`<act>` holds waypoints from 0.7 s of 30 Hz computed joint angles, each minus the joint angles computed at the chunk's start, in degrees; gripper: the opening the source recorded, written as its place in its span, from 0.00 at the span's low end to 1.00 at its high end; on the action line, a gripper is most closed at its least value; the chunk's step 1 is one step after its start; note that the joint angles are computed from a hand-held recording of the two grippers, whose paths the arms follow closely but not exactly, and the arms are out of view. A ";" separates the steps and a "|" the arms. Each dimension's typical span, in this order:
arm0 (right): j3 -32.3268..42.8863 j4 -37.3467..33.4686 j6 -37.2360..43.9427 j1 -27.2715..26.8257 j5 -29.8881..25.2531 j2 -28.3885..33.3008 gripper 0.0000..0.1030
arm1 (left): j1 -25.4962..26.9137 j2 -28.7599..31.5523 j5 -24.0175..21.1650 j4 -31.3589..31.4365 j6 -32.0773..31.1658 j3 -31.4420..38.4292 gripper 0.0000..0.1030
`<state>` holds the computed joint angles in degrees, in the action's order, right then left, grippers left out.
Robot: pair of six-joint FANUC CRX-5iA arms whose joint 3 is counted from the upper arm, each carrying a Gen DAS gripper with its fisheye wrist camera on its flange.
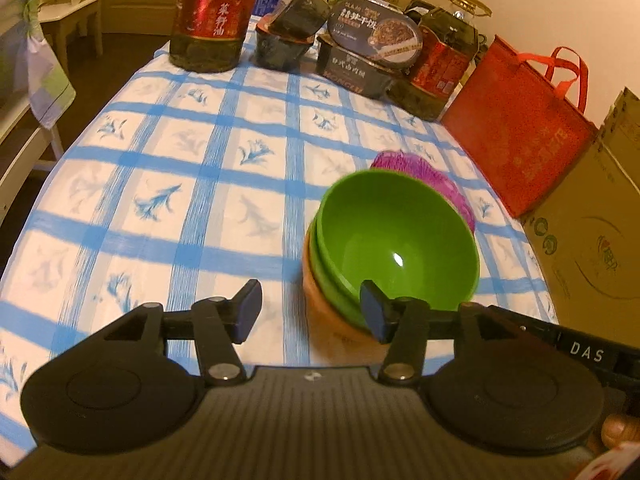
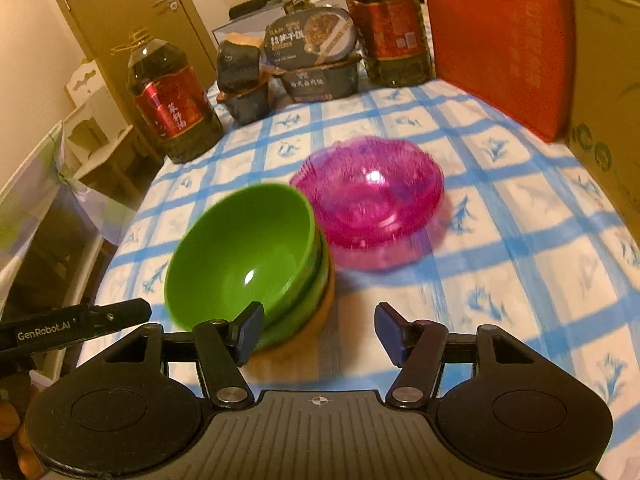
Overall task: Organize plates and bowls
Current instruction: 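Lower the green bowl into the nested bowls and open both grippers, then move both grippers to the rim of the three-bowl stack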
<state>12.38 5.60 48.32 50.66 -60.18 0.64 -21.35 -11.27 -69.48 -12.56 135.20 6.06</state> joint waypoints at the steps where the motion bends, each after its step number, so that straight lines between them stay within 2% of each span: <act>1: -0.64 0.12 -0.38 0.32 -0.17 -0.52 0.60 | -0.55 -0.22 -0.49 -0.11 0.51 -0.15 0.49; 4: -2.44 0.59 -1.86 1.14 -0.47 -2.02 0.60 | -2.14 -0.91 -1.31 -1.49 2.26 -0.37 0.49; 7: -3.85 1.07 -2.88 1.83 -0.85 -3.29 0.61 | -3.57 -1.66 -1.88 -2.59 3.81 -0.58 0.61; 10: -5.23 1.76 -4.08 2.38 -0.63 -4.62 0.61 | -4.09 -3.33 -0.32 -2.59 5.30 -2.04 0.66; 13: -6.00 2.30 -4.94 2.73 -0.64 -5.58 0.61 | -5.00 -3.26 -1.77 -3.39 6.14 -1.34 0.71; 17: -6.44 2.88 -5.57 3.05 -0.71 -6.31 0.61 | -6.72 -2.67 -3.87 -5.67 6.11 0.16 0.72; 21: -6.75 3.51 -6.12 3.43 -0.67 -6.82 0.61 | -10.81 -0.73 -8.56 -11.77 6.92 3.60 0.71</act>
<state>5.63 9.11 42.20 54.09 -60.85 -6.17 -32.16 -12.00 -78.04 -24.33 142.12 9.66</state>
